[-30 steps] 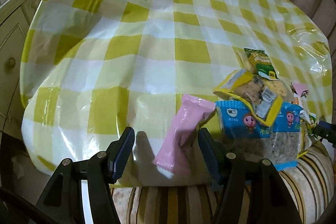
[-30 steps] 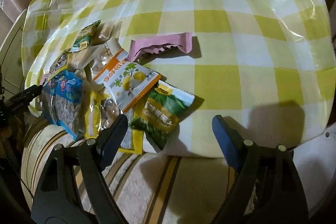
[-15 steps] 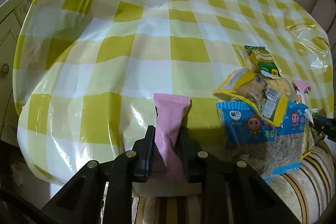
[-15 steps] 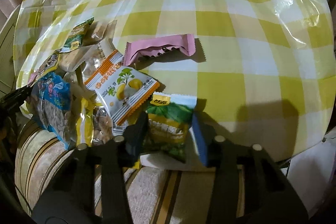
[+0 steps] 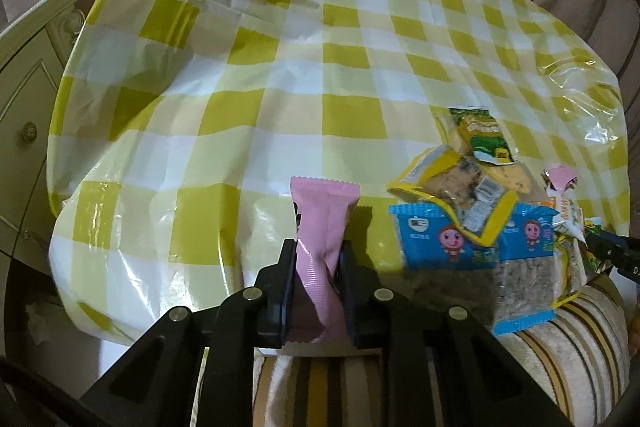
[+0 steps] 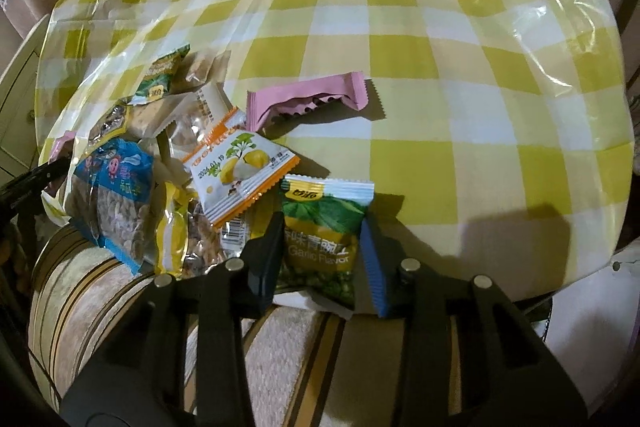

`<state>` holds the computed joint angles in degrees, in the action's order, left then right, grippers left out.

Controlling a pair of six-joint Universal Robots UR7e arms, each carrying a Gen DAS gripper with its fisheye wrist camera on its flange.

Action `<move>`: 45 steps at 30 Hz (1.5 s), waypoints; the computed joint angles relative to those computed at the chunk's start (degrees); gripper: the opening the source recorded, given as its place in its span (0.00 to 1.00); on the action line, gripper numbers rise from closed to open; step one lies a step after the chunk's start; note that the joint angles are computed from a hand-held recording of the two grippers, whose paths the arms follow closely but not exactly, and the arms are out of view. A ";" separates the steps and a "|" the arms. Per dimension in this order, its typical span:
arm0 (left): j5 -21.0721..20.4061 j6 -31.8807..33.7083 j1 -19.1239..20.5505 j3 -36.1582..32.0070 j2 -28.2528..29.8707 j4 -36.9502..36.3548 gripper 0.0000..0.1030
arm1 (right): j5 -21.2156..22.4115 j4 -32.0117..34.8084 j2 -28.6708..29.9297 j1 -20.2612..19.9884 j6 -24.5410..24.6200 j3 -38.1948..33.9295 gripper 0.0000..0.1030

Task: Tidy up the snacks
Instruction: 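Grasp the pink wrapped bar with the left tool while the right tool grasps the green pea packet, then carry the pink bar and green packet over the white box and release both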

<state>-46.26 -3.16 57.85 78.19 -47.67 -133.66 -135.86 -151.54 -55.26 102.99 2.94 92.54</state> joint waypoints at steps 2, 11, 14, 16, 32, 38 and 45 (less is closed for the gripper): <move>0.24 0.02 -0.48 0.69 -0.32 -0.45 0.20 | 0.22 -0.78 -0.63 0.12 0.10 0.82 0.40; 1.29 -0.03 -2.51 3.29 -1.90 -2.71 0.20 | 1.84 -2.62 -2.82 0.07 -0.12 2.45 0.40; 1.10 -0.33 -3.19 3.92 -2.36 -2.78 0.20 | 2.42 -3.26 -3.64 0.05 0.05 3.17 0.40; 0.58 -0.17 -3.87 4.39 -2.62 -3.20 0.20 | 2.65 -3.97 -4.40 0.09 0.16 3.89 0.40; -7.03 4.88 -10.20 3.32 1.81 -2.47 0.20 | 2.94 -9.50 -14.77 -0.80 2.18 13.09 0.40; -11.76 7.64 -12.78 1.13 5.09 -0.89 0.20 | 2.02 -10.70 -19.99 -2.43 3.59 17.88 0.40; -17.96 10.65 -15.81 -1.61 9.23 2.03 0.20 | 1.24 -11.80 -26.32 -5.25 5.35 23.29 0.40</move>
